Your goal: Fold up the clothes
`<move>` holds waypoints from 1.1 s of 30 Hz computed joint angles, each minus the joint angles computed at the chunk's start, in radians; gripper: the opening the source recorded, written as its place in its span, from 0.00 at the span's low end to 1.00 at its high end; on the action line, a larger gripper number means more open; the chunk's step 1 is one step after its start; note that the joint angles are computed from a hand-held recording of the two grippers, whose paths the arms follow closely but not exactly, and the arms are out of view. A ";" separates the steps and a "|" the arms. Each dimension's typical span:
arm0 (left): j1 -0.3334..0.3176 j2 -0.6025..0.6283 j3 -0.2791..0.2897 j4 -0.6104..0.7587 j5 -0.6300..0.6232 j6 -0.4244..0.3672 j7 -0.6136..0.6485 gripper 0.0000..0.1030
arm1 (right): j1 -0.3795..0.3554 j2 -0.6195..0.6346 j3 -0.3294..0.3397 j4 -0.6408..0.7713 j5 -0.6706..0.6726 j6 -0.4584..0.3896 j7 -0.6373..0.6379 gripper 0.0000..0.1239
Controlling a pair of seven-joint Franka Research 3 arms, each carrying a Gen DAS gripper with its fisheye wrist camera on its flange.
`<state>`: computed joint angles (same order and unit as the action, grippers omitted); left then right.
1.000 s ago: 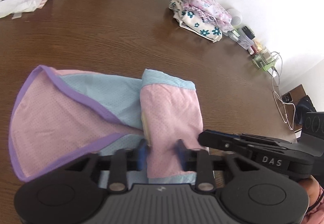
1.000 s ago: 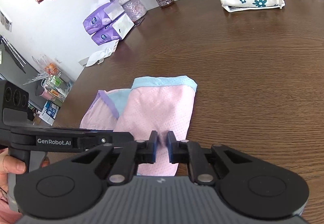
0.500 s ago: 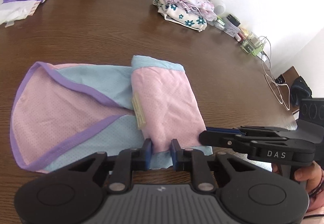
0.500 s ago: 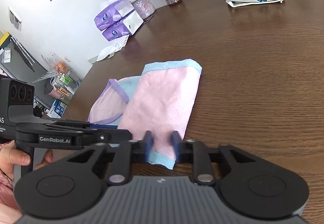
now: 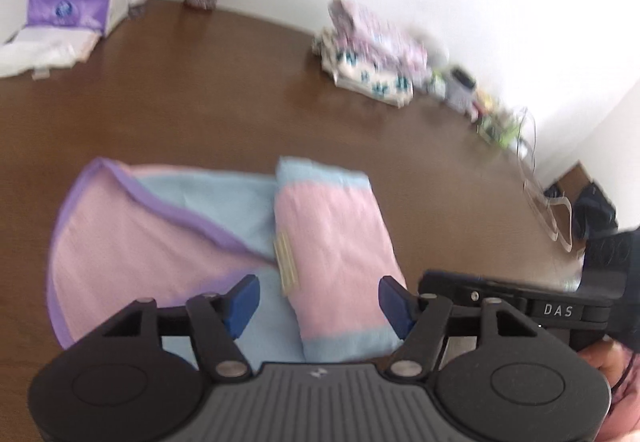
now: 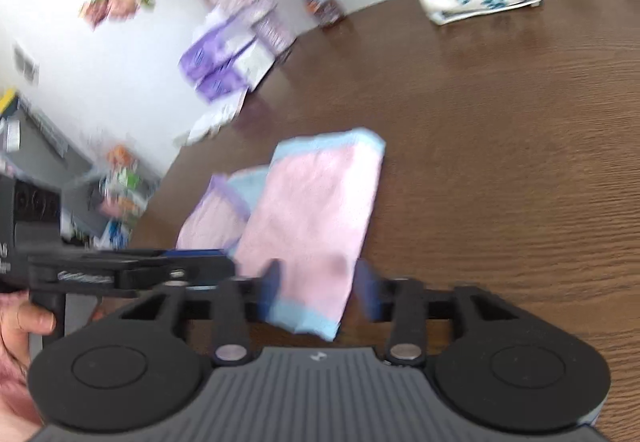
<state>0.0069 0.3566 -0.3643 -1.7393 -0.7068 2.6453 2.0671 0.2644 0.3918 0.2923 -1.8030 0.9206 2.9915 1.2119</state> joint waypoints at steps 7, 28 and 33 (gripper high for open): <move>0.023 0.071 -0.018 0.085 -0.032 -0.068 0.037 0.48 | -0.081 0.053 0.078 0.051 0.248 0.016 -0.159 0.42; 0.065 0.170 -0.038 0.189 -0.089 -0.180 0.072 0.48 | -0.034 0.156 0.005 0.201 0.695 -0.098 -0.540 0.34; 0.069 0.180 -0.038 0.204 -0.089 -0.195 0.080 0.48 | -0.016 0.162 -0.007 0.210 0.705 -0.089 -0.528 0.28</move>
<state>0.0754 0.5370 -0.4025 -1.5354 -0.7958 2.4504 2.1470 0.2484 0.5537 0.2851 -1.5930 1.6261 2.9028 0.6839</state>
